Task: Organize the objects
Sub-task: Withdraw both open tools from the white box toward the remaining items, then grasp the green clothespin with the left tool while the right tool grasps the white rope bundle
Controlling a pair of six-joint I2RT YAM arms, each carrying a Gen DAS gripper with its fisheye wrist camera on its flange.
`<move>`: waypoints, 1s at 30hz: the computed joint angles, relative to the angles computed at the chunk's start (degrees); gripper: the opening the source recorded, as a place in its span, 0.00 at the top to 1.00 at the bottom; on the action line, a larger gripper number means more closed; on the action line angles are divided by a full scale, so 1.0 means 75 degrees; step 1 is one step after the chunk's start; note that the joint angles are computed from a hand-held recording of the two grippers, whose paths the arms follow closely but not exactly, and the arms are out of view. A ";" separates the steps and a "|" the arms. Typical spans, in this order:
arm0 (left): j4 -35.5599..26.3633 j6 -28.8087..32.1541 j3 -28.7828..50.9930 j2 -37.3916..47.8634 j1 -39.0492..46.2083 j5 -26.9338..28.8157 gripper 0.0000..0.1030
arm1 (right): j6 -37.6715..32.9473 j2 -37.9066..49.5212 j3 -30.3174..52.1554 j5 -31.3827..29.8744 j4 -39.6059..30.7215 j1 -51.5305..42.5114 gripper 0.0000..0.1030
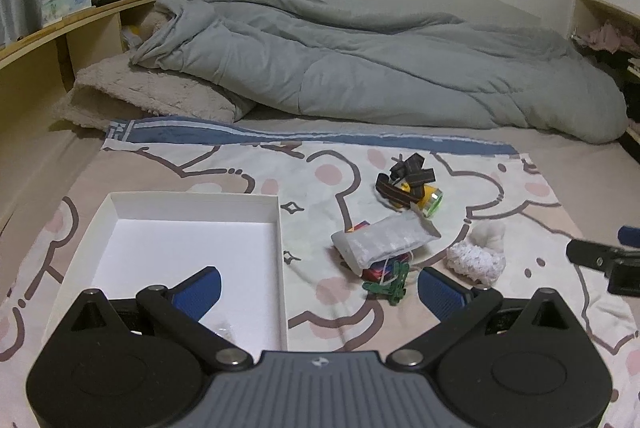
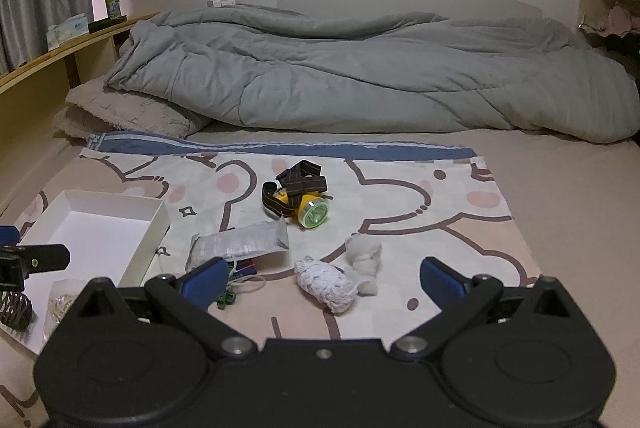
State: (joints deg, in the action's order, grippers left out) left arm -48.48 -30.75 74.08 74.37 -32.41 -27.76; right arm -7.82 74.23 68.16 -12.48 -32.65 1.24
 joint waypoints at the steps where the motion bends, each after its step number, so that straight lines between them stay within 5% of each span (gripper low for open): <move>1: 0.0152 -0.0021 -0.0089 -0.0034 0.0007 -0.0018 0.00 | -0.0002 0.0007 -0.0016 0.0017 0.0009 -0.0002 0.00; 10: 0.1719 0.0358 -0.0839 -0.0015 0.0206 0.0117 0.00 | 0.0178 0.0307 -0.0094 0.0198 0.0520 0.0080 0.00; 16: 0.1674 0.0288 -0.0422 0.1065 0.0058 -0.0404 0.00 | 0.0634 0.0926 0.0042 0.0406 0.1217 0.0108 0.00; 30: 0.4361 0.0639 -0.1093 0.2959 -0.0300 -0.0316 0.02 | 0.1188 0.2616 0.0635 0.0708 0.1878 0.0138 0.00</move>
State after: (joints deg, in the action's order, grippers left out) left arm -15.77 -25.95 65.88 96.56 -34.66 -30.13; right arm 1.10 93.85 72.92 -7.17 -18.56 2.28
